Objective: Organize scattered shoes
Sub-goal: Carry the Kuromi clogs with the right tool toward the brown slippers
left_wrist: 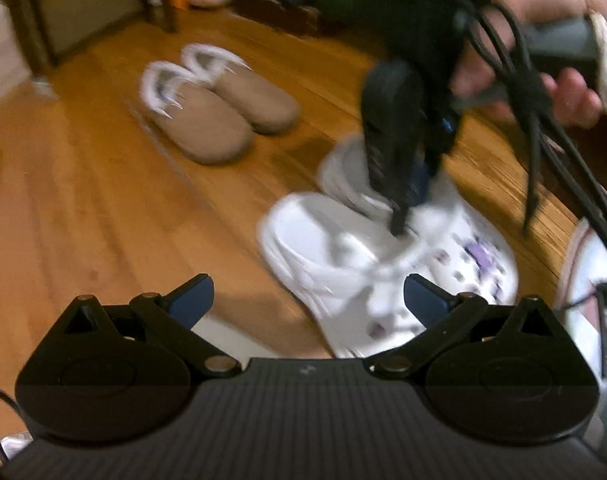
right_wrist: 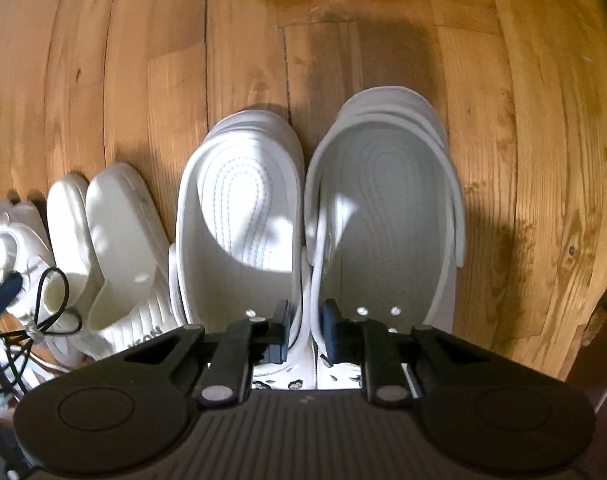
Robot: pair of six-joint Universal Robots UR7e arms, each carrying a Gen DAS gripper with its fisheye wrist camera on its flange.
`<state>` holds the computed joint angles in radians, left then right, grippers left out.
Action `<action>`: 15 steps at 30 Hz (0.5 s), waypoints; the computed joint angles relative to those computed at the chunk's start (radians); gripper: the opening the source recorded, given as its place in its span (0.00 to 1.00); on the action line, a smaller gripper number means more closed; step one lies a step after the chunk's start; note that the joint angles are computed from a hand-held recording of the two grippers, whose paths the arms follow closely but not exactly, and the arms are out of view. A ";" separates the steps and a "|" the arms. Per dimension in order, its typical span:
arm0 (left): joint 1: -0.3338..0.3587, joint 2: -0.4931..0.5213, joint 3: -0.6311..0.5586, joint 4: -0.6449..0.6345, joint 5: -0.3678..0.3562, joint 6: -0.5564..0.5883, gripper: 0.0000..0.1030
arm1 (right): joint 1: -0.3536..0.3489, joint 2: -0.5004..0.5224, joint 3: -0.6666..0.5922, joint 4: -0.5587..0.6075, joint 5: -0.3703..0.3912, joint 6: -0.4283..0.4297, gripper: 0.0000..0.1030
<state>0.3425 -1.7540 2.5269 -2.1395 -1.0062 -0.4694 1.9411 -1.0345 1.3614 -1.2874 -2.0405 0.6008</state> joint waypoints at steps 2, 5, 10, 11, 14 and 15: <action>0.018 0.000 -0.001 -0.010 -0.028 0.029 1.00 | 0.012 -0.020 0.144 -0.069 -0.005 0.019 0.28; 0.047 0.035 -0.006 0.012 -0.037 0.021 1.00 | 0.011 0.013 0.180 -0.044 -0.024 0.025 0.50; 0.068 0.037 0.012 -0.030 -0.070 0.066 1.00 | 0.008 0.106 0.139 0.067 -0.049 0.051 0.50; 0.068 0.036 0.014 -0.035 -0.071 0.066 1.00 | 0.006 0.125 0.128 0.106 -0.062 0.052 0.47; 0.070 0.034 0.021 -0.052 -0.085 0.067 1.00 | 0.003 0.127 0.140 0.127 -0.068 0.026 0.25; 0.067 0.029 0.023 -0.044 -0.086 0.062 1.00 | 0.009 0.123 0.144 0.134 -0.067 0.012 0.22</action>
<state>0.4091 -1.7246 2.5499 -2.1833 -1.0922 -0.4074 1.9498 -0.9115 1.5056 -1.1532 -2.1080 0.6125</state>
